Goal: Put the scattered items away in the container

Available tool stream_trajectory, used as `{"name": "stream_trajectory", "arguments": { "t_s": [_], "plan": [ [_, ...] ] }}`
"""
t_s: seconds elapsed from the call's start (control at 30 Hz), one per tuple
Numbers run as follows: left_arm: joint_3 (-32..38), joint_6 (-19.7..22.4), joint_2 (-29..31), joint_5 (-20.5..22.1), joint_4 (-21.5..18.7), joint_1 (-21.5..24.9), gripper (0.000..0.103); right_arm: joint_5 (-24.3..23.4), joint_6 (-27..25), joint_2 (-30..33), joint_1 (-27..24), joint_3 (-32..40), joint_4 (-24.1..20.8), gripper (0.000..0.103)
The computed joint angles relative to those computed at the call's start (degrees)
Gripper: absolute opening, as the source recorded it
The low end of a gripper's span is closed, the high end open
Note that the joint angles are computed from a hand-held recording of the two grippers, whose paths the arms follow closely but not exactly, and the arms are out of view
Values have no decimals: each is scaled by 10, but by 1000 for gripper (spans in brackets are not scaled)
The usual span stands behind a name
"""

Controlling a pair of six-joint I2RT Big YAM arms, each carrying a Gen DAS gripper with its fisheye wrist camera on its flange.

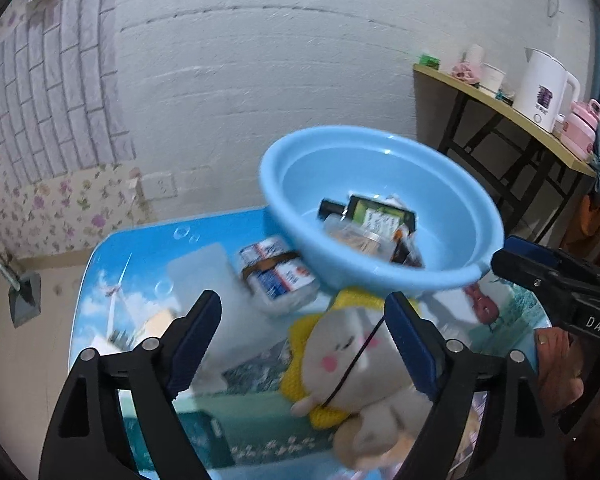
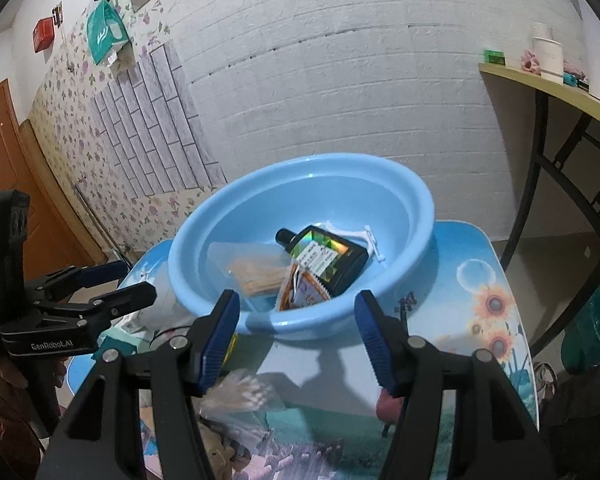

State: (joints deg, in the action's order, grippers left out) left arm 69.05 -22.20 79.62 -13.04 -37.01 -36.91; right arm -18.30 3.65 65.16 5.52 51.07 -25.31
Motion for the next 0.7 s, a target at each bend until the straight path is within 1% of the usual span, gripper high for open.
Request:
{"name": "stream_trajectory", "arguments": {
  "t_s": [0.1,0.17,0.23,0.3,0.37,0.43,0.53,0.7],
  "plan": [
    [-21,-15,-14,6,-4,6,84,10,-5,-6,10,-4,-11,60],
    [-28,-18,-20,6,-13,7,84,16,-6,-10,17,-6,-18,60],
    [-38,-19,-29,2,-18,6,86,28,-8,-11,27,-5,-31,60],
    [-55,-22,-46,0,-16,6,90,49,-7,-11,37,-4,-47,60],
    [-69,-26,-59,-1,-16,7,91,57,-5,-12,41,-7,-56,60],
    [-81,-30,-68,-3,-20,9,92,57,0,-11,43,-12,-65,60],
    [-93,-43,-74,-6,-37,12,94,60,-1,-9,46,-16,-73,60],
    [-116,-61,-84,4,-39,15,95,59,-11,-14,54,-22,-89,60]
  ]
}}
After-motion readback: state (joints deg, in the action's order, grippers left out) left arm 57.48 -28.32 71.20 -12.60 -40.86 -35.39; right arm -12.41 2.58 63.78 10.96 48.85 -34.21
